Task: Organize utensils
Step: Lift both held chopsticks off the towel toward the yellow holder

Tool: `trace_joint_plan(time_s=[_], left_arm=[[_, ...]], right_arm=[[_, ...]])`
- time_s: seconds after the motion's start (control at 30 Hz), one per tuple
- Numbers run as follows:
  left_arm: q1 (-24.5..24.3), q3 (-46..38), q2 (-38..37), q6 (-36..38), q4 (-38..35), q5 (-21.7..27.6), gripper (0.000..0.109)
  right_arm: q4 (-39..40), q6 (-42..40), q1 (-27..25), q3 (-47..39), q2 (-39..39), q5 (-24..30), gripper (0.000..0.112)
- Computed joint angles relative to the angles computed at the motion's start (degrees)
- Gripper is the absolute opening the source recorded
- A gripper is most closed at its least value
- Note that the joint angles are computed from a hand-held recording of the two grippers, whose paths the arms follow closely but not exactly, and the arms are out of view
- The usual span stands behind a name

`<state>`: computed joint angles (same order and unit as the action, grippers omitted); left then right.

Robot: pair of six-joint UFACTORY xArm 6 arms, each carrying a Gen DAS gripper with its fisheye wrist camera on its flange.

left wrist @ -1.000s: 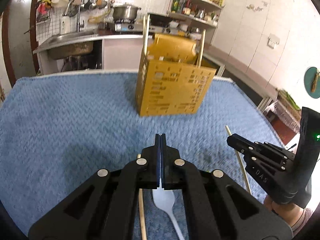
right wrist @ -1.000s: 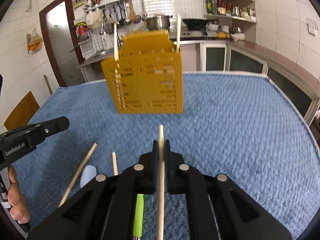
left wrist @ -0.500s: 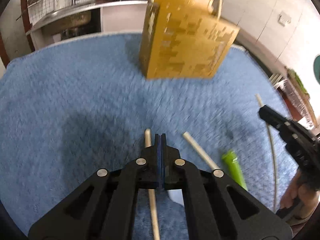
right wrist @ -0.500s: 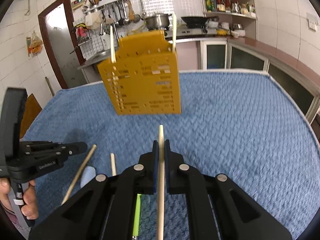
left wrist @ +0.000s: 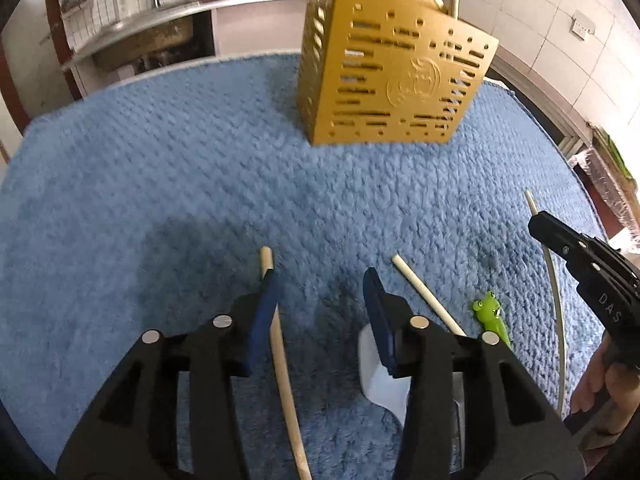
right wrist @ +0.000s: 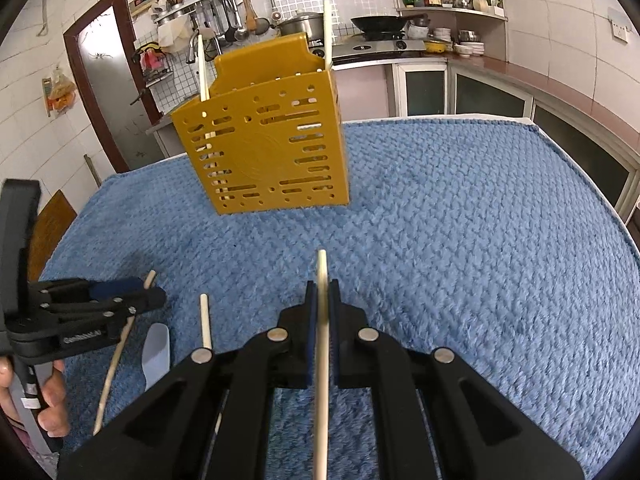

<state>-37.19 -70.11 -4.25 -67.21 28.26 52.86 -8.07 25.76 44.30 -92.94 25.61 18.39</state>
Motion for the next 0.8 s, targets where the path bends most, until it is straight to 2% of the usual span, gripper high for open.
trace_joint_plan(time_s=[0.07, 0.13, 0.2, 0.27, 0.6, 0.8], left_arm=[[0.09, 0.05, -0.21, 0.85, -0.21, 0.21, 0.040], [0.61, 0.47, -0.45, 0.79, -1.07, 0.76, 0.017], [1.77, 2.39, -1.54, 1.71, -3.56, -1.27, 0.012], [2.05, 3.20, -2.21, 2.03, -3.84, -0.73, 0.008], [0.67, 2.49, -3.43, -0.35, -2.28, 3.23, 0.007], [1.24, 3.01, -3.34, 1.10, -3.76, 3.40, 0.007]], right_arm=[[-0.12, 0.08, 0.12, -0.16, 0.10, 0.13, 0.006], [0.08, -0.22, 0.11, -0.22, 0.13, 0.24, 0.006], [0.03, -0.18, 0.09, -0.32, 0.18, 0.29, 0.006], [0.10, -0.12, 0.11, -0.32, 0.20, 0.42, 0.006], [1.20, -0.64, -0.04, -0.55, 0.52, 0.92, 0.006], [1.43, -0.92, 0.00, -0.77, 0.73, 1.30, 0.006]])
